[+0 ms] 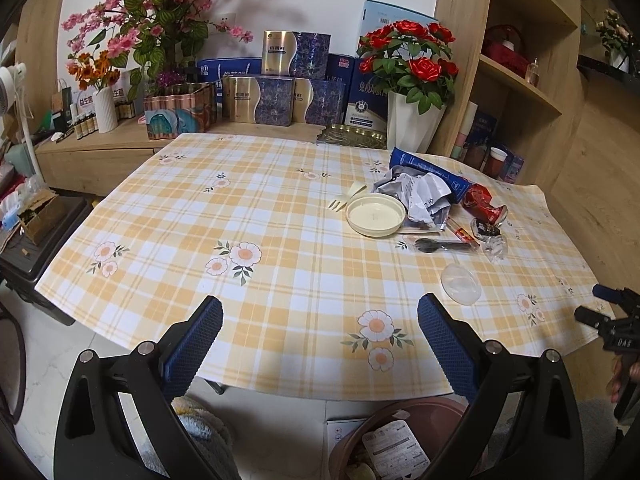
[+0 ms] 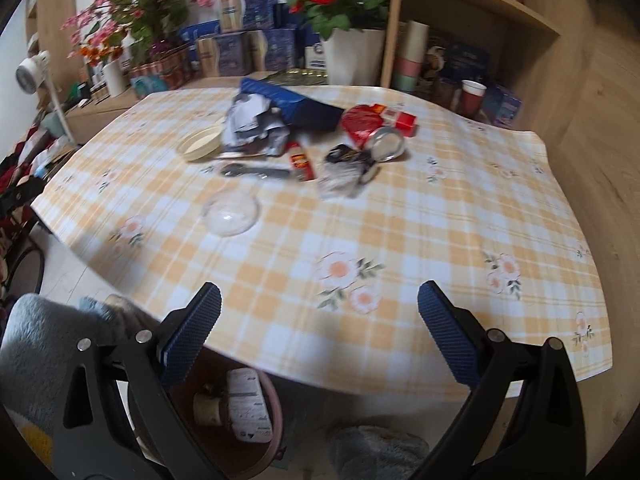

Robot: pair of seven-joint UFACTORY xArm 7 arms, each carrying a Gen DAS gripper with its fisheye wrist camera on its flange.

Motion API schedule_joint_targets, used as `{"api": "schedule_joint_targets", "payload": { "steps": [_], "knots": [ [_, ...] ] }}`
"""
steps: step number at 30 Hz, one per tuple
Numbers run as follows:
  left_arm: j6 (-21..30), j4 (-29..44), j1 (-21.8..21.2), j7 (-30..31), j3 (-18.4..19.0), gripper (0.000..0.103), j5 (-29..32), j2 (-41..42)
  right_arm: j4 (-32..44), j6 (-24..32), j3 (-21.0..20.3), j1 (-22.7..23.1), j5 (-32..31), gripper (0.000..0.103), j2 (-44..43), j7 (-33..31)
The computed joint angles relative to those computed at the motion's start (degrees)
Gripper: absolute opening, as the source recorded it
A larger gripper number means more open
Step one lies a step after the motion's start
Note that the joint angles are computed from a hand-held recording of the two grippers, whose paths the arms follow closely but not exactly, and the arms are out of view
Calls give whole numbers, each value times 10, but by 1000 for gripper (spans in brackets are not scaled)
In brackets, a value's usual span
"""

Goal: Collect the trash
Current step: 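Move the left gripper to the round paper plate and grasp its rim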

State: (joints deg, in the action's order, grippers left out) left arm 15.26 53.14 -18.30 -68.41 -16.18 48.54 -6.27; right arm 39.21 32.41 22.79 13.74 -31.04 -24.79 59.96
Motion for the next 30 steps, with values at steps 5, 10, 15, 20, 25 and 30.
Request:
{"api": "schedule_joint_targets", "payload": {
  "steps": [5, 10, 15, 20, 25, 30],
  "knots": [
    [4, 32, -11, 27, 11, 96, -14, 39, 0, -15, -10, -24, -16, 97, 10, 9],
    [3, 78, -37, 75, 34, 96, -44, 85, 8, -36, -19, -40, -35, 97, 35, 18],
    [5, 138, -65, 148, 54, 96, -103, 142, 27, -60, -30, -52, -64, 97, 75, 29],
    [15, 212, -94, 204, 75, 96, -142, 214, 47, -81, -48, -48, -86, 97, 114, 34],
    [56, 336, -86, 321, 52, 96, -260, 326, 63, -96, -71, -38, -98, 97, 146, 39],
    [103, 480, -99, 366, 62, 96, -337, 435, 76, -103, -89, -27, -101, 97, 169, 33]
  ]
}}
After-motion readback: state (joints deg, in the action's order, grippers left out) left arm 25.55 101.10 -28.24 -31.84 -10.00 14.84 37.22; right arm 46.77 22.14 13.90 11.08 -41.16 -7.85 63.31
